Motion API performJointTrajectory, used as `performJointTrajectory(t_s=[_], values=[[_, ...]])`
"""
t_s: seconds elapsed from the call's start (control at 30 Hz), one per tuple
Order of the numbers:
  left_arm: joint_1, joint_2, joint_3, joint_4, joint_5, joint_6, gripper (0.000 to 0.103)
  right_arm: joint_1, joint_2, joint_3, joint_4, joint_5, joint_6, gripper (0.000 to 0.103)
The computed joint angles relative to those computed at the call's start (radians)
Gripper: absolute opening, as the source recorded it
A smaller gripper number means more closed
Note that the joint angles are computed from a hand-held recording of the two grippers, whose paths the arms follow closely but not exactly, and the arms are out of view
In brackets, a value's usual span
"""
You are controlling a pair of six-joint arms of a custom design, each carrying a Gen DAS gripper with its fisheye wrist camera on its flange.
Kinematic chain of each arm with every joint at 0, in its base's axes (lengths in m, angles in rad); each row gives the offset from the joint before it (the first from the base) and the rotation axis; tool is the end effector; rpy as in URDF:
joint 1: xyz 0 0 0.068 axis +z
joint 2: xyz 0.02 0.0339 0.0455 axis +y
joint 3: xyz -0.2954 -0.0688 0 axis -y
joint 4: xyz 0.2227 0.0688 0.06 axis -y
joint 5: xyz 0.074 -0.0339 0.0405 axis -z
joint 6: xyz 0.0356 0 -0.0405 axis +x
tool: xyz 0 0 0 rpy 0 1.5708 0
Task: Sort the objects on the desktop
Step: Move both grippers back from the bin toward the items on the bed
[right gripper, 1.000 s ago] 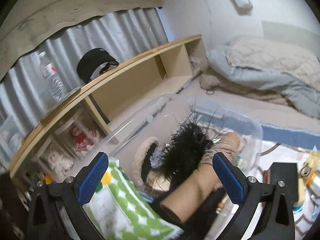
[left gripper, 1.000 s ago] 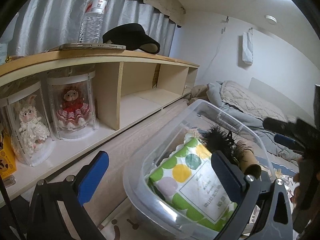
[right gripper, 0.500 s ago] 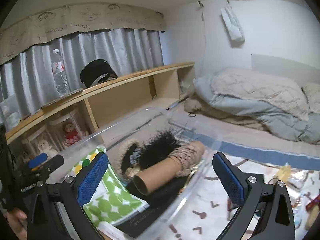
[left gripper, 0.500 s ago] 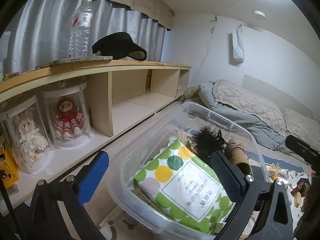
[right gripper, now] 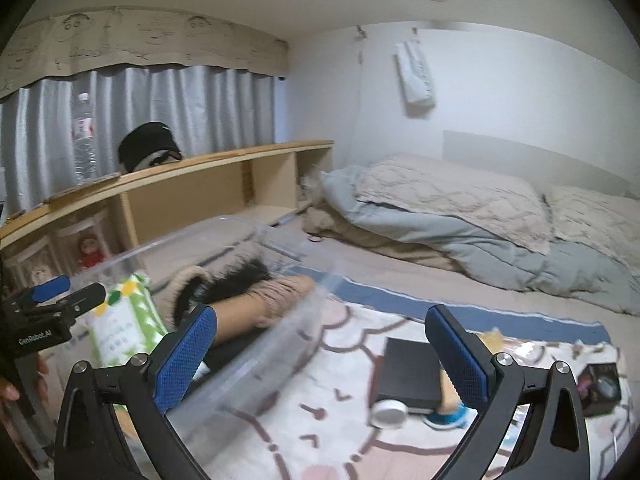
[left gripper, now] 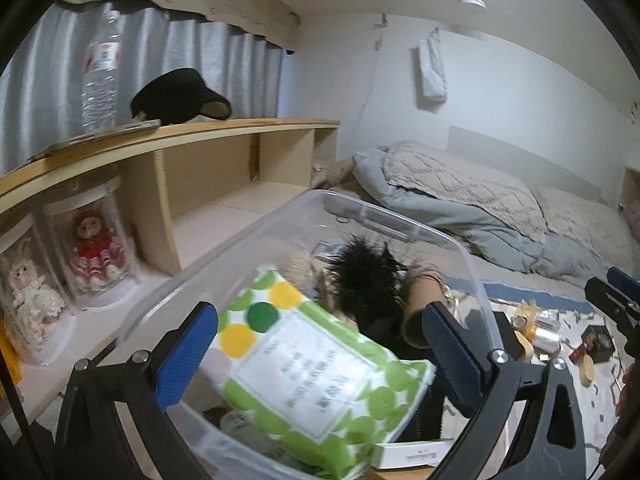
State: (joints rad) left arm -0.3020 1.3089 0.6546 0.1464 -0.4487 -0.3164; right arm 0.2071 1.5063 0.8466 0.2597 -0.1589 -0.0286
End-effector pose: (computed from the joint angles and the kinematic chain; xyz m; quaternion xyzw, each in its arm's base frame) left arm 0.2427 -0.0594 0.2593 -0.1188 0.8396 0.0323 0.5290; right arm 0.3064 0.0701 0.2767 -0.1412 0.8199 0.1150 0.5427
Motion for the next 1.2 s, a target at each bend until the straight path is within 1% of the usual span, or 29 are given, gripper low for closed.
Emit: performJointTrajectory(t_s=[0.37, 0.53, 0.67, 0.73, 1.03, 1.2], values=[[-0.151, 0.097, 0.069, 0.022, -0.042, 0.024, 0.103, -0.173, -0.075, -0.124, 0.034, -0.025, -0.059, 0.103], [-0.208, 0.129, 0.097, 0.040, -0.016, 0.025, 0.103, -0.270, -0.113, -0.172, 0.057, -0.036, -0.117, 0.103], [-0.257, 0.166, 0.120, 0.058, -0.025, 0.017, 0.103, -0.336, -0.117, -0.189, 0.063, -0.071, -0.127, 0.103], [-0.276, 0.184, 0.130, 0.063, -0.033, 0.016, 0.103, -0.372, -0.112, -0.207, 0.095, -0.091, -0.118, 0.103], [-0.353, 0.221, 0.143, 0.128, -0.084, 0.023, 0.103, -0.513, -0.066, -0.197, 0.095, -0.159, -0.129, 0.103], [-0.372, 0.212, 0.126, 0.176, -0.079, 0.038, 0.103, -0.579, -0.062, -0.191, 0.096, -0.194, -0.121, 0.103]])
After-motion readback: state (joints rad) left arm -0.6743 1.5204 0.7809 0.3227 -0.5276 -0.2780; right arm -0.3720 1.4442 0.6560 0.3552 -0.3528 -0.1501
